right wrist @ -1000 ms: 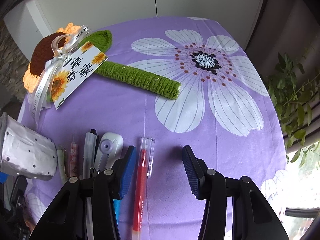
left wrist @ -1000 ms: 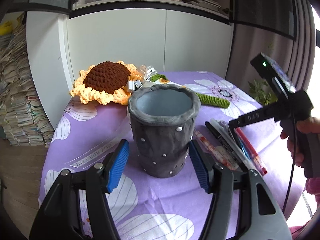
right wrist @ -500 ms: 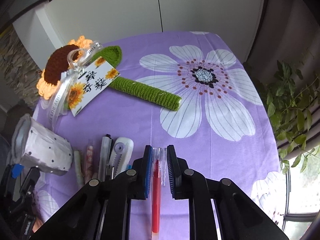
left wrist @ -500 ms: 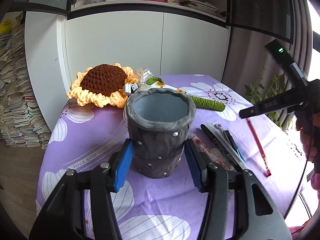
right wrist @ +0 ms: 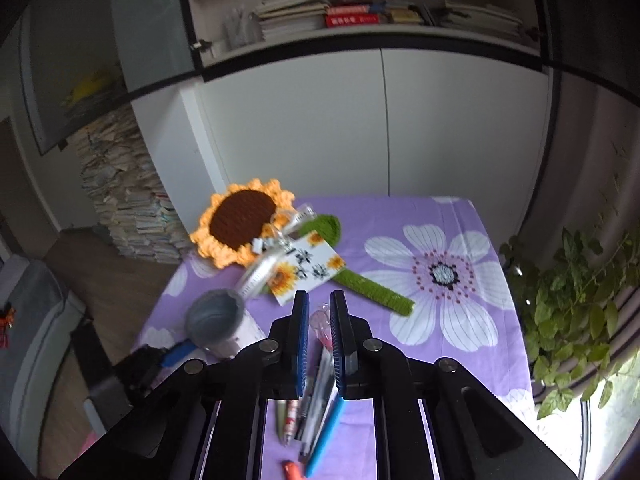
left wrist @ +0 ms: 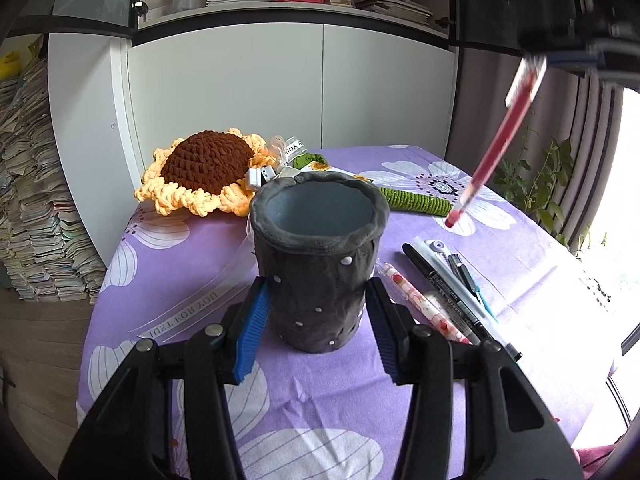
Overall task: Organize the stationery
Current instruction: 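Lift the red pen with the right gripper and drop it into the grey cup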
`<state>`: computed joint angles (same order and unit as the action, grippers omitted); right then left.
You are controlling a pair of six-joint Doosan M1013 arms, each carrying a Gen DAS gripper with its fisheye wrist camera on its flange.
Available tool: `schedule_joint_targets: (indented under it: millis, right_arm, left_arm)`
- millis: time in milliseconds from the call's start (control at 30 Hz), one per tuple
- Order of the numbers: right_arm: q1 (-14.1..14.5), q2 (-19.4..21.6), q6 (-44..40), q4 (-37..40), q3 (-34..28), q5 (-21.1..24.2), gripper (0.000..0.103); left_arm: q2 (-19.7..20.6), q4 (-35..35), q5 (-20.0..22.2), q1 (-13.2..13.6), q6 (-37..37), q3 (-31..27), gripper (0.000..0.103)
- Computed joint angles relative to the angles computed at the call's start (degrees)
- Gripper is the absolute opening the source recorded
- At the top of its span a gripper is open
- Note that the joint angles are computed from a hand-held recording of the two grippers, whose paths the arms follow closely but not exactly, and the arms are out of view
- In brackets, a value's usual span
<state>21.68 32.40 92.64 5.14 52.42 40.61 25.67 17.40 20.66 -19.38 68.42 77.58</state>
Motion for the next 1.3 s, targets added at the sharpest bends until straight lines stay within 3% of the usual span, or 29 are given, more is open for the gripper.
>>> schedule_joint_targets:
  millis: [133, 200, 233, 267, 300, 367, 433, 600, 800, 867, 1300]
  right_arm:
    - [0.88, -0.25, -2.23, -0.62, -0.52, -1.95, 0.011]
    - [0.77, -0.10, -2.47, 0.40, -0.58, -1.23, 0.012]
    - [0.57, 0.05, -2.86, 1.69, -0.72, -0.63, 0.012]
    - [0.35, 0.16, -3.31, 3.10, -0.79, -0.12, 0.012]
    - [0.11, 0.18, -3.77, 4.37, -0.78, 0.24, 0.012]
    - [-0.05, 0.16, -4.66, 5.68, -0.79, 0.45, 0.012]
    - [0.13, -0.04, -4.95, 5.73, -0.65, -0.34, 0.012]
    - [0.80, 0.20, -10.03, 9.12, -2.16, -1.54, 0.012]
    - [1.77, 1.67, -15.75, 13.82, -5.61, -2.24, 0.012]
    - [1.95, 2.47, -16.95, 14.99, -6.97, -1.52, 0.011]
    - [2.28, 7.35, -14.27, 13.85, -11.98, 5.73, 0.012]
  left_arm:
    - [0.04, 0.13, 0.02, -0.02, -0.15, -0.03, 0.048]
    - [0.02, -2.56, -0.17, 0.11, 2.35, -0.02, 0.061]
    - [-0.03, -2.32, -0.45, 0.07, 2.13, 0.08, 0.075]
    - [-0.22, 0.72, -1.17, -0.12, -0.72, 0.44, 0.082]
    - [-0.46, 4.84, -2.09, -0.31, -4.71, 0.89, 0.082]
    - [-0.38, 8.22, -2.34, -0.29, -8.90, 0.81, 0.083]
    - [0.33, 6.50, -0.50, 0.06, -9.24, -0.47, 0.082]
    - [0.83, -5.94, -0.29, 1.32, -1.11, -1.46, 0.082]
    - [1.23, -6.74, 0.78, 1.00, 0.40, -2.05, 0.080]
    - [1.42, -9.60, 1.18, 1.11, 3.58, -2.34, 0.063]
    - [1.45, -10.10, 1.17, 1.18, 5.03, -2.28, 0.061]
